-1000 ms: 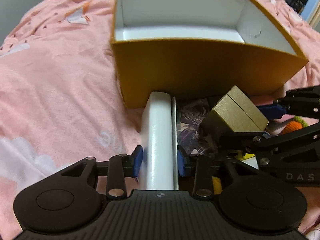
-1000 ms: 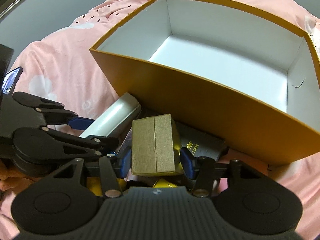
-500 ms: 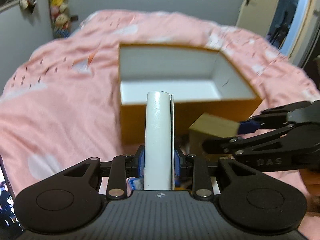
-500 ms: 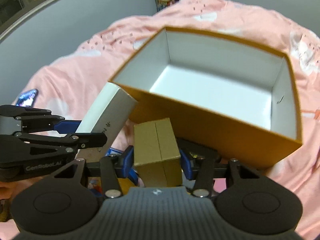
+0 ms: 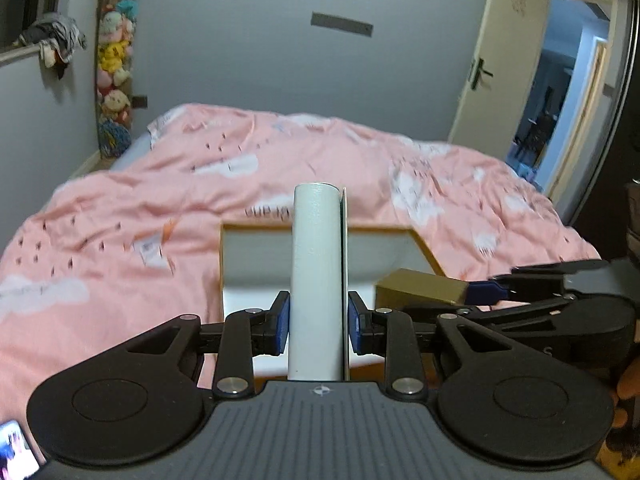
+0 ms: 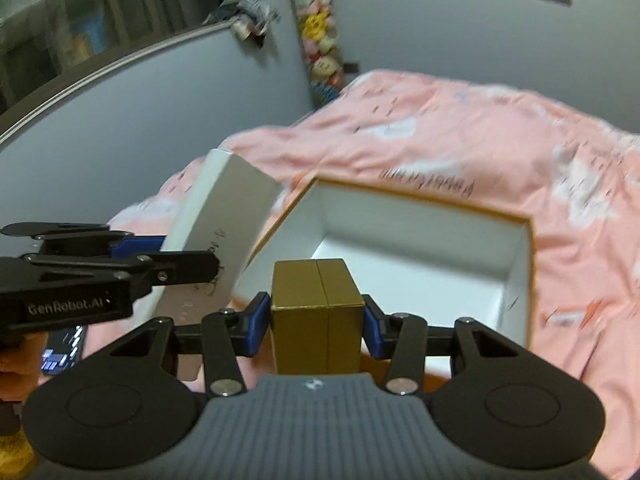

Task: Organize objects
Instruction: 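Carry the white box and gold box over the shoebox and lower them inside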

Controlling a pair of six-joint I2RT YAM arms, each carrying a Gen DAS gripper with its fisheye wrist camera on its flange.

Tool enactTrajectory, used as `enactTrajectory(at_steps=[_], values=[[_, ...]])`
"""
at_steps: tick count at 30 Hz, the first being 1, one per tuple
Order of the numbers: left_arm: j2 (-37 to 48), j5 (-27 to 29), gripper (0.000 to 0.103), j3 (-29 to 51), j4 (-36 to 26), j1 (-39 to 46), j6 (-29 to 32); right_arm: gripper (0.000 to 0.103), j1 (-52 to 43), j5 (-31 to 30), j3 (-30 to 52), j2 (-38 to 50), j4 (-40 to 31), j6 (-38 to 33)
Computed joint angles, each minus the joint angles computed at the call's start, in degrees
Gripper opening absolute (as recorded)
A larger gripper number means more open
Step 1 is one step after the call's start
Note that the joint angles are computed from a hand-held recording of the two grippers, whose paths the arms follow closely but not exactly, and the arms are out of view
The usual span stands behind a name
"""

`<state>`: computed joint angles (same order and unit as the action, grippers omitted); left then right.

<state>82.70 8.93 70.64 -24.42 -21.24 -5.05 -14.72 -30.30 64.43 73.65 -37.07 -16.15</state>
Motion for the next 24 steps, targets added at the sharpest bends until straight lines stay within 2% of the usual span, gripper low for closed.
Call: enactTrajectory(at_steps=[5, 10, 18, 24], values=[[8.65, 1.44, 0.032, 6.00, 3.21, 0.13, -3.34, 0.050, 1.17, 5.21, 2.46, 5.85, 7.87, 4.94], [17.87, 2.38, 0.032, 10.63, 5.35, -0.58, -3.64, 0.049, 3.16, 12.08, 3.20, 12.42, 13.30, 7.47], [26.52, 2.42, 0.032, 13.51, 3.98, -1.57, -1.96, 0.049, 2.81, 14.57, 3.19, 19.65, 14.11, 7.02], [31.57, 3.33, 0.032, 17.15, 0.37, -1.11, -0.64, 0.049, 3.29, 15.28, 4.09, 23.85, 13.84, 7.55]])
